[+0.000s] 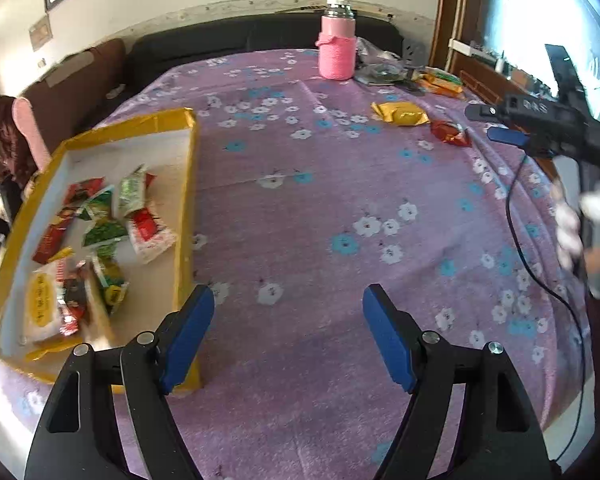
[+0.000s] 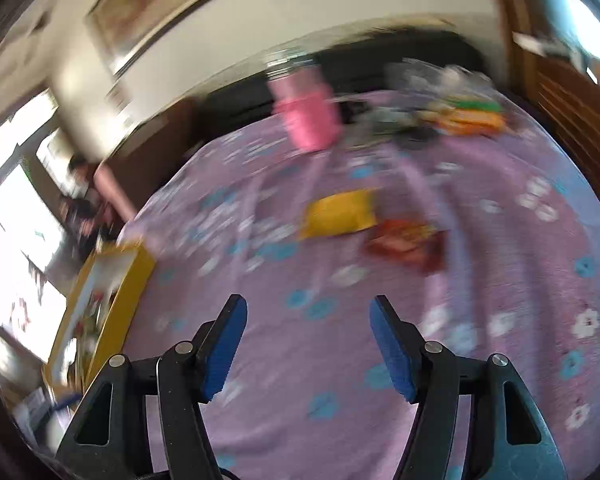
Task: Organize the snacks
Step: 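Move both tools back toward the yellow foil pack and red pastry bag, then grasp the yellow foil pack with the left tool while the right tool grasps the red pastry bag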
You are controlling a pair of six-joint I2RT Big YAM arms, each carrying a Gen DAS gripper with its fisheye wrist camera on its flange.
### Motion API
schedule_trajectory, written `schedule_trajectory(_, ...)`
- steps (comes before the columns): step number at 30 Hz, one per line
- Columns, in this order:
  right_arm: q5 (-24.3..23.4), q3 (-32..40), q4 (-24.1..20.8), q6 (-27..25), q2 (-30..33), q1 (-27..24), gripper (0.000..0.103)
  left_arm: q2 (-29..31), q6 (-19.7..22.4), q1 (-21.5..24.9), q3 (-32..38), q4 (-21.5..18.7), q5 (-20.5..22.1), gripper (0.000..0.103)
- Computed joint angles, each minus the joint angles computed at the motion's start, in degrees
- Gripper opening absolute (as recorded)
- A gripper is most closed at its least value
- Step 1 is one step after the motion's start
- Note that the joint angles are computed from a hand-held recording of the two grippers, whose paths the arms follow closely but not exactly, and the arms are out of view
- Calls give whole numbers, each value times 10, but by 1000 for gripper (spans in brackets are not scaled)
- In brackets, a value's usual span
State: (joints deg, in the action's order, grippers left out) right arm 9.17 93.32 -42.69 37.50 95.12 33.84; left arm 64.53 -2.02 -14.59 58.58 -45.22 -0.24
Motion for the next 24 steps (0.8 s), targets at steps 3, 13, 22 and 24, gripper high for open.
schedule_trajectory(3, -5, 7, -8, 24, 11, -31, 68, 11, 0, 6, 4, -1, 31, 77)
schedule_trajectory(13, -26, 160, -67, 40, 135, -71, 68, 34, -9, 26, 14, -4, 90, 77)
schedule_trajectory(22, -66, 417, -220, 22, 306, -70, 41, 39, -11, 23, 16, -3, 95, 77)
schedule_trajectory(24, -78, 420, -223, -3, 308, -58, 41, 40, -13, 24, 17, -1, 97, 77)
